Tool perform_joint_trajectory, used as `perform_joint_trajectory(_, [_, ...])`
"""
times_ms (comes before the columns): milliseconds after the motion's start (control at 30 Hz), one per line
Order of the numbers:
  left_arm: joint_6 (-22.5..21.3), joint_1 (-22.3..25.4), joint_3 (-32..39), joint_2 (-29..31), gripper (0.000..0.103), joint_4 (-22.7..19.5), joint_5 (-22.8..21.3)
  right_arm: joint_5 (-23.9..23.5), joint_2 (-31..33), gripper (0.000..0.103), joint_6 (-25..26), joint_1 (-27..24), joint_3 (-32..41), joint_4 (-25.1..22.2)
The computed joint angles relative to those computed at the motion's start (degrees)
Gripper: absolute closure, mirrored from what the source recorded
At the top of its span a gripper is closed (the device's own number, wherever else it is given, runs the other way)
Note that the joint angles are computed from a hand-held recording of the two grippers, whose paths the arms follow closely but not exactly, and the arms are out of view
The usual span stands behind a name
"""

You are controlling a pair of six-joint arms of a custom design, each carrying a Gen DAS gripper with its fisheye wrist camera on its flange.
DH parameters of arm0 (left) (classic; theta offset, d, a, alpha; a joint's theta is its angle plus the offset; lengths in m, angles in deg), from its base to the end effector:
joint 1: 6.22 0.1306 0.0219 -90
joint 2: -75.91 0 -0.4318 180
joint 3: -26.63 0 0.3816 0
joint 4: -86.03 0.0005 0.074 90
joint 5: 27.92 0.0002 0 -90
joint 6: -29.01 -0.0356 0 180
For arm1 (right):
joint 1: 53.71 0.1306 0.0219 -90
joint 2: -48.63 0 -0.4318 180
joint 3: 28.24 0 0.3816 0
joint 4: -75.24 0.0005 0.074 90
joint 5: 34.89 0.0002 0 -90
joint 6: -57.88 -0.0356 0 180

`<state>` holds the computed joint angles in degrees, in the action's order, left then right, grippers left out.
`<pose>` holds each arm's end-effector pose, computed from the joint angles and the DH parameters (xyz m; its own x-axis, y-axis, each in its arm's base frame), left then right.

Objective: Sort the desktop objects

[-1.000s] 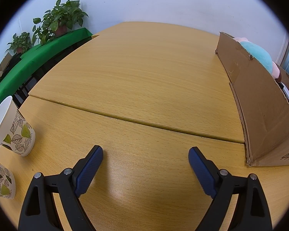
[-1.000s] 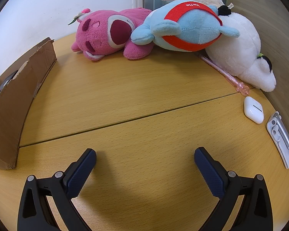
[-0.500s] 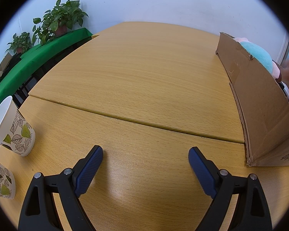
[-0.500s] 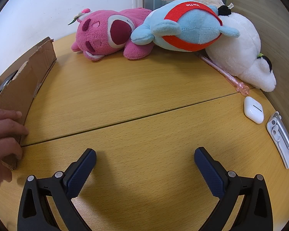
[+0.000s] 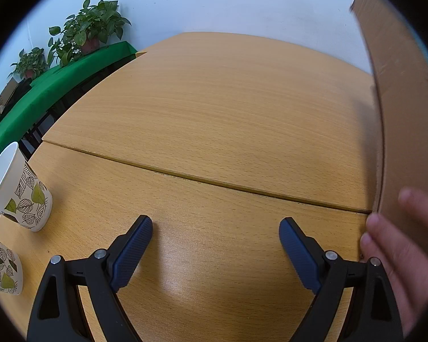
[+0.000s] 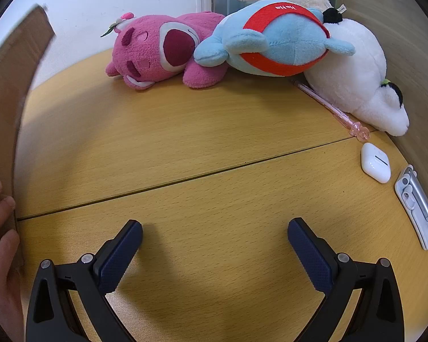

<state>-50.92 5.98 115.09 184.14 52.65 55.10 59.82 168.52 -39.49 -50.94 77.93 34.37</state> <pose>0.5676 0.1266 0.3240 -0.7210 -0.3334 -0.6075 -0.4134 0.9105 -0.0091 0.6704 0.0290 0.3251 -0.8074 0.0889 -0.5832 0.1038 0.9946 0.0080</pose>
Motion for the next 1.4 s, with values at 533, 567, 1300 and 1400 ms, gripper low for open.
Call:
perform_joint_trajectory(533, [0.7, -0.15, -0.06, -0.09, 0.012, -0.09, -0.51, 0.02, -0.2, 0.0, -0.03, 0.1, -0.03, -0.2])
perform_joint_trajectory(567, [0.79, -0.25, -0.13, -0.14, 0.012, -0.1, -0.55, 0.0, -0.16, 0.0, -0.03, 0.1, -0.07, -0.1])
perform_joint_trajectory(1300, [0.86, -0.29, 0.08, -0.02, 0.012, -0.16, -0.62, 0.08, -0.67, 0.0, -0.26, 0.3, -0.89, 0.32])
perform_joint_trajectory(1400, [0.92, -0.36, 0.09, -0.03, 0.012, -0.19, -0.66, 0.06, -0.63, 0.0, -0.23, 0.28, -0.82, 0.27])
